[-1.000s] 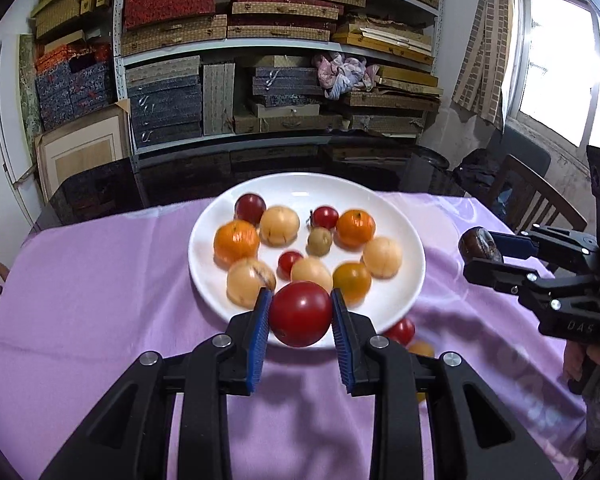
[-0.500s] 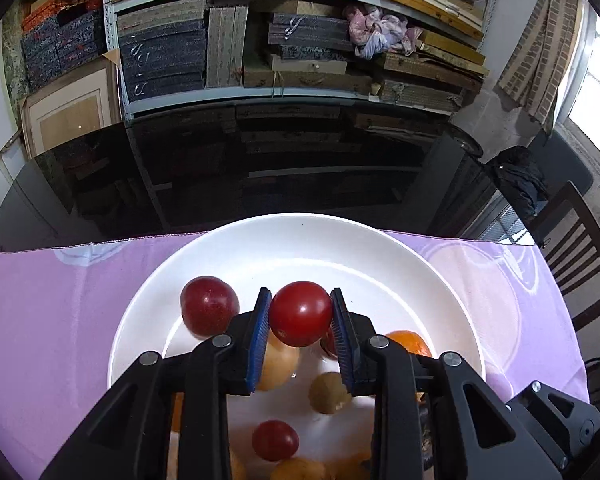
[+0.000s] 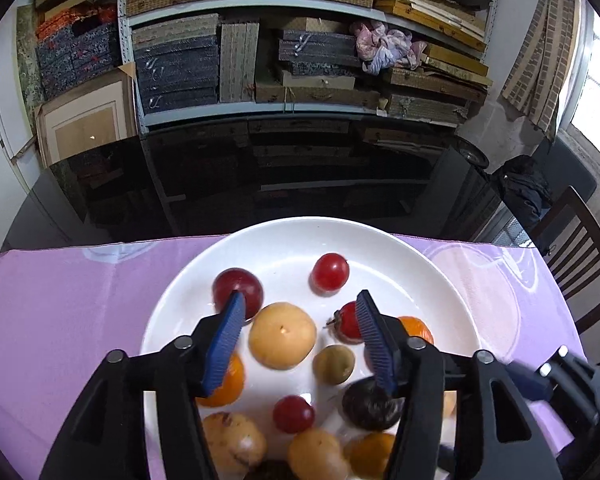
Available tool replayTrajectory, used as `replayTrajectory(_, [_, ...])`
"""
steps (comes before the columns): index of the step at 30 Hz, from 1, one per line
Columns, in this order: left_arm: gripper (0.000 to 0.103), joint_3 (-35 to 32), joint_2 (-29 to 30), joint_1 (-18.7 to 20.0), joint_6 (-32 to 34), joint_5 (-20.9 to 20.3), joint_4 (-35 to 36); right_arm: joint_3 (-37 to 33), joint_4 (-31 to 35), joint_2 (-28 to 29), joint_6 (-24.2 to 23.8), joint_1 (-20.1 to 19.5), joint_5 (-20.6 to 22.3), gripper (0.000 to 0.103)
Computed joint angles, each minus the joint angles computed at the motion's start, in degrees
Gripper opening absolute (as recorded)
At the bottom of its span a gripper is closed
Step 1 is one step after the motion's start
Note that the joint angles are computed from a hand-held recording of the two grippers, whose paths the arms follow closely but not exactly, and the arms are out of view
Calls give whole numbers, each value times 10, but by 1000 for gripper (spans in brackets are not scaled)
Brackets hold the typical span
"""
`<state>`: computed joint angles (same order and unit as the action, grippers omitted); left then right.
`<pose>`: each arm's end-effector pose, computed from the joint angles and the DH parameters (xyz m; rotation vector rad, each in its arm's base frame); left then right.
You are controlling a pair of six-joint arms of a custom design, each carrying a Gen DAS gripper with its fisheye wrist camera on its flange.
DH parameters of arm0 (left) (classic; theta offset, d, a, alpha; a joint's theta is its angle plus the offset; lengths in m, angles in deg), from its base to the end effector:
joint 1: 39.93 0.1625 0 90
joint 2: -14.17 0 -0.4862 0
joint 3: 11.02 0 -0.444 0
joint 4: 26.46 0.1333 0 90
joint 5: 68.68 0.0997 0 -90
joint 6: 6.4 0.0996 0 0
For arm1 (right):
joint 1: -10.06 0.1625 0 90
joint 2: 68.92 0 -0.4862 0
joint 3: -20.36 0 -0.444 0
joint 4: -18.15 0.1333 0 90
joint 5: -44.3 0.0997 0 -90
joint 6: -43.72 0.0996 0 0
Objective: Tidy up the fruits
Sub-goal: 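Carry the red tomato and dark purple fruit onto the plate and open both grippers, then grasp an orange-yellow fruit with the left gripper while the right grasps a small brown fruit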
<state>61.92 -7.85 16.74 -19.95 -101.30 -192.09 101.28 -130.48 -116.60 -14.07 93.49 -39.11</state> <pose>-0.2821 -0.8242 -0.0070 0.1188 2.2264 -0.9268 0.0487 -0.8423 0.2320 1.3014 -2.6271 0.6488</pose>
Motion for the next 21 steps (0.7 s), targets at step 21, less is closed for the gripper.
replayTrajectory(21, [76,191,25,-106,-8,30,-98,99,12,-108,66,-107,71,95])
